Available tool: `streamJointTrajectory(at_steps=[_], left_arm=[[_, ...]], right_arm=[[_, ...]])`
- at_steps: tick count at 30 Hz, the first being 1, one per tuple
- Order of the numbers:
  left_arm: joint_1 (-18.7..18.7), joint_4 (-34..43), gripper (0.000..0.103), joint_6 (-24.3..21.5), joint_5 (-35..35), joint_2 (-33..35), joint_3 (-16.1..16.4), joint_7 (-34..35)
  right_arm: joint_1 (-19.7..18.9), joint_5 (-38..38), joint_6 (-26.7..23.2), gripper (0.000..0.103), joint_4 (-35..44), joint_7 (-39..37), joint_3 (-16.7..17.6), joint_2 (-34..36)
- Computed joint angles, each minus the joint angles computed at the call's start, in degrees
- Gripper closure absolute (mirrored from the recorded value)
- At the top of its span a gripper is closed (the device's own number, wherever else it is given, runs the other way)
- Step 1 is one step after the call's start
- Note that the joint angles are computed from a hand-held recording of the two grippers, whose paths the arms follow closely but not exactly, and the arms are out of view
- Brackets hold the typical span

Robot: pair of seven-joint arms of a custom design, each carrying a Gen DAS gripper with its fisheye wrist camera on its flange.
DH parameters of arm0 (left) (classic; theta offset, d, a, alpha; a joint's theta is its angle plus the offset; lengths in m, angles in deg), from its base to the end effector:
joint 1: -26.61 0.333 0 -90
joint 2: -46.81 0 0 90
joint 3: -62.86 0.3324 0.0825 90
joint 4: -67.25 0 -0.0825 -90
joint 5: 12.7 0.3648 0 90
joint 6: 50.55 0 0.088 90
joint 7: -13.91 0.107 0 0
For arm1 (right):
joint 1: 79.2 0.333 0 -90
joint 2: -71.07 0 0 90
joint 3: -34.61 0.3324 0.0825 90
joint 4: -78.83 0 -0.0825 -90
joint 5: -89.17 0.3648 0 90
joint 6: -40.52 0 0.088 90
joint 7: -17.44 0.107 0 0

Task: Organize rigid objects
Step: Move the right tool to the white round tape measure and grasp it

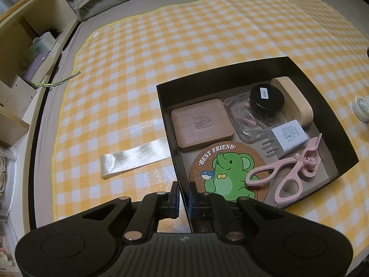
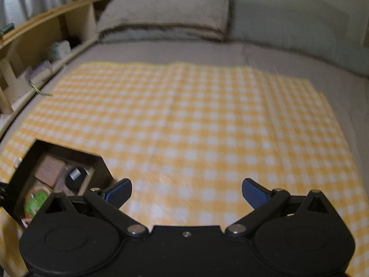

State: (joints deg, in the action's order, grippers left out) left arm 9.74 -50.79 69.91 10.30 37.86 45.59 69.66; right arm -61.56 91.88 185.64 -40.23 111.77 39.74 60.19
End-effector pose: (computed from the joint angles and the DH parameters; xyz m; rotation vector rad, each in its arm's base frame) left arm 0.4293 -0.2784 0.5460 -1.7386 2.0665 -0.1430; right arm 0.4832 0.2064 0.6065 -2.0485 1.5168 -0.4192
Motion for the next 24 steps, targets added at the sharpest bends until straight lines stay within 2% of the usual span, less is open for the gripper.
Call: streamJointTrajectory(at_steps=[3,11,18,24], left_arm=[[0.0,-0.2,0.095,0.2,-0.2,-0.1,0.1,0.3],[0.1,-0.7,0.095,0.9,-0.3,-0.5,0.1,0.3],[0.2,-0.8,0.095,0.9,-0.1,-0.5,0.0,0.3],[0.2,-0.7,0.095,1.0,-0.1,-0.4,0.0,0.3]], right_arm=[[-0.1,2.9,-4.9,0.008,0.4,-1.3,-1.2,0.5],[-1.1,6.6,-15.5,0.008,0.9,-0.8,-1.6,2.5],[-1.0,4.9,-18.1,0.011,1.2,1.0,-0.7,4.0],[-0.6,2.9,-19.0,0.022,1.2,1.4,-0.4,4.8]])
